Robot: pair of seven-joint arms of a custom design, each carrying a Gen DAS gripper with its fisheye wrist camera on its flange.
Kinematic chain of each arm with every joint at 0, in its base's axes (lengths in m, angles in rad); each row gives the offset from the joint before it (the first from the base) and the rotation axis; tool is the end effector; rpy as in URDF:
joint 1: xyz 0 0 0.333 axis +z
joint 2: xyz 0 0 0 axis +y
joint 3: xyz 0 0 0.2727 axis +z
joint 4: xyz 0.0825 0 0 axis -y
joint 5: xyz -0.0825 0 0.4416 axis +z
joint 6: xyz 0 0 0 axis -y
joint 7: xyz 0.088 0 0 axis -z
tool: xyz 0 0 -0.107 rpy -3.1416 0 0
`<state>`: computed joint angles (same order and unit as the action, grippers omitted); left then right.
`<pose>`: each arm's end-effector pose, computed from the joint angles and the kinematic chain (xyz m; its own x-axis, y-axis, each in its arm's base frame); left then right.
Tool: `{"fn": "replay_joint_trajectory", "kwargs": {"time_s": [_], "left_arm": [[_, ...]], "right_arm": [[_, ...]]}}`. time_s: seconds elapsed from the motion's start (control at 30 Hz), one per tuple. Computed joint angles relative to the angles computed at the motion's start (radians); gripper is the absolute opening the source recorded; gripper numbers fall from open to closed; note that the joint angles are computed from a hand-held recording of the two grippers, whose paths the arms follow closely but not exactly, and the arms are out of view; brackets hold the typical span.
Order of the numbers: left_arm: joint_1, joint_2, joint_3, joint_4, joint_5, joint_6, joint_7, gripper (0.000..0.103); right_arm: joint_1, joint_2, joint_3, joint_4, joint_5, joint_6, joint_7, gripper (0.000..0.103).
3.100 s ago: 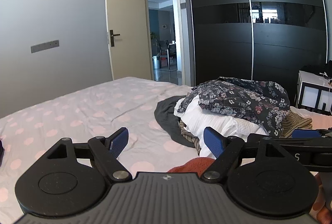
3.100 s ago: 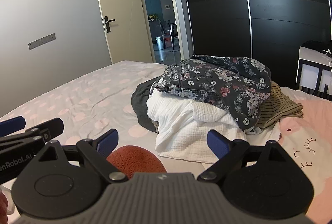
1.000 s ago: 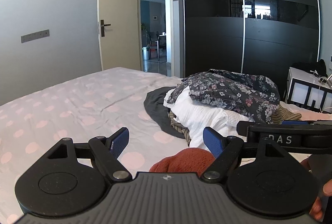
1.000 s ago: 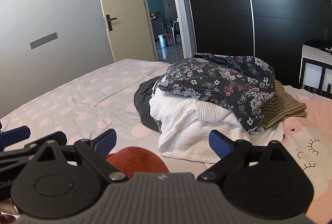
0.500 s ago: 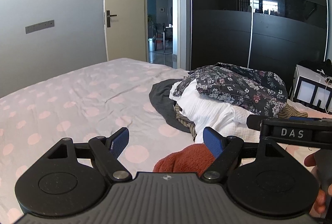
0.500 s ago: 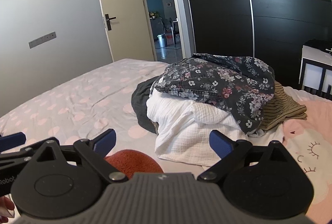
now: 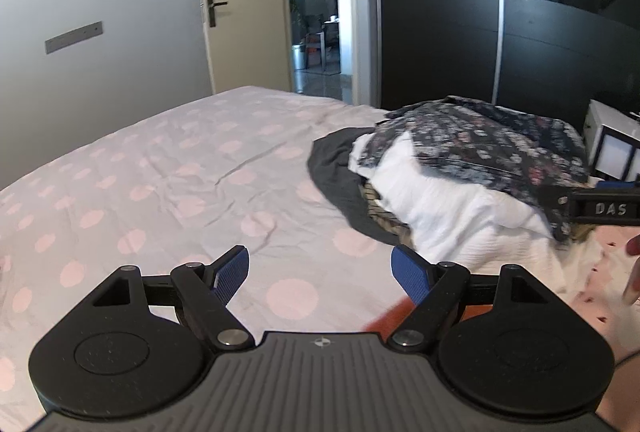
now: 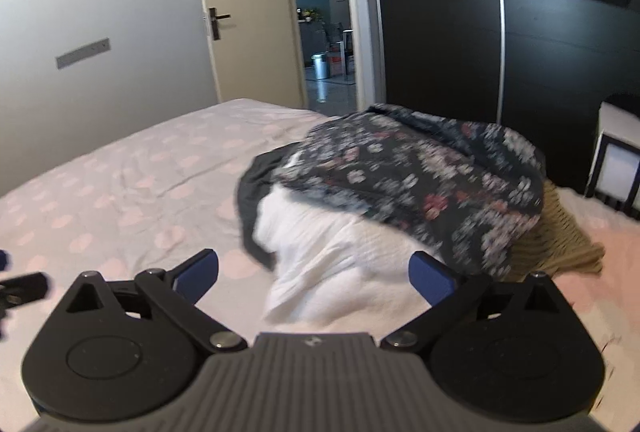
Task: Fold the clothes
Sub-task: 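Grasp the floral jeans with the right gripper while the left gripper grasps them too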
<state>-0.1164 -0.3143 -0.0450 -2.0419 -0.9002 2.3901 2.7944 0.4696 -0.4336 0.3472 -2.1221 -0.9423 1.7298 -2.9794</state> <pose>0.5700 -0.1023 0.6031 -0.7696 -0.6349 -0.0684 -0.3006 0.4547 -0.8384 0.3889 0.3336 0.5760 -0.6727 -0.7357 -0.0783 -0.3065 0.3734 -0.8756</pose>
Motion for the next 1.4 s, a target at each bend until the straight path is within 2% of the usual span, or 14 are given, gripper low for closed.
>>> {"fn": "replay_joint_trajectory", "kwargs": {"time_s": [0.23, 0.33, 0.47, 0.67, 0.77, 0.83, 0.93, 1.07, 1.13, 1.2, 1.23, 1.27, 1.3, 1.4], "left_arm": [[0.026, 0.163, -0.036, 0.156, 0.076, 0.035, -0.142, 0.093], [0.037, 0.224, -0.051, 0.211, 0.11, 0.052, -0.196, 0.093], [0.045, 0.29, -0.069, 0.266, 0.126, 0.073, -0.21, 0.093], [0.054, 0.383, -0.094, 0.363, 0.206, 0.028, -0.302, 0.093], [0.052, 0.428, -0.106, 0.405, 0.248, 0.021, -0.329, 0.092], [0.052, 0.452, -0.115, 0.434, 0.254, 0.006, -0.339, 0.086], [0.055, 0.494, -0.133, 0.498, 0.233, -0.06, -0.319, 0.086], [0.039, 0.547, -0.17, 0.583, 0.203, -0.143, -0.27, 0.086], [0.019, 0.577, -0.185, 0.628, 0.215, -0.18, -0.276, 0.086], [-0.002, 0.618, -0.2, 0.685, 0.225, -0.22, -0.293, 0.086], [-0.014, 0.647, -0.206, 0.723, 0.234, -0.244, -0.313, 0.086], [-0.027, 0.678, -0.213, 0.764, 0.244, -0.268, -0.333, 0.086], [-0.037, 0.714, -0.218, 0.812, 0.254, -0.296, -0.359, 0.087], [-0.083, 0.856, -0.232, 1.002, 0.3, -0.389, -0.483, 0.087]], "right_arm": [[-0.058, -0.026, -0.065, -0.04, -0.02, 0.014, -0.162, 0.102], [-0.098, -0.054, -0.073, -0.079, -0.062, 0.046, -0.141, 0.102], [-0.143, -0.109, -0.125, -0.132, -0.063, 0.181, -0.158, 0.103], [-0.23, -0.102, -0.166, -0.137, -0.027, 0.291, -0.238, 0.103], [-0.26, -0.054, -0.172, -0.106, -0.003, 0.291, -0.302, 0.102], [-0.271, -0.03, -0.184, -0.092, 0.022, 0.301, -0.329, 0.101], [-0.283, -0.021, -0.195, -0.091, 0.045, 0.33, -0.333, 0.093], [-0.285, -0.027, -0.207, -0.1, 0.091, 0.326, -0.39, 0.07], [-0.289, -0.038, -0.205, -0.113, 0.094, 0.317, -0.417, 0.067], [-0.294, -0.046, -0.196, -0.115, 0.091, 0.284, -0.437, 0.054], [-0.295, -0.05, -0.191, -0.116, 0.089, 0.267, -0.446, 0.037], [-0.297, -0.055, -0.186, -0.116, 0.086, 0.247, -0.45, 0.026], [-0.297, -0.063, -0.184, -0.118, 0.086, 0.234, -0.451, 0.022], [-0.293, -0.086, -0.189, -0.132, 0.102, 0.223, -0.455, 0.023]]}}
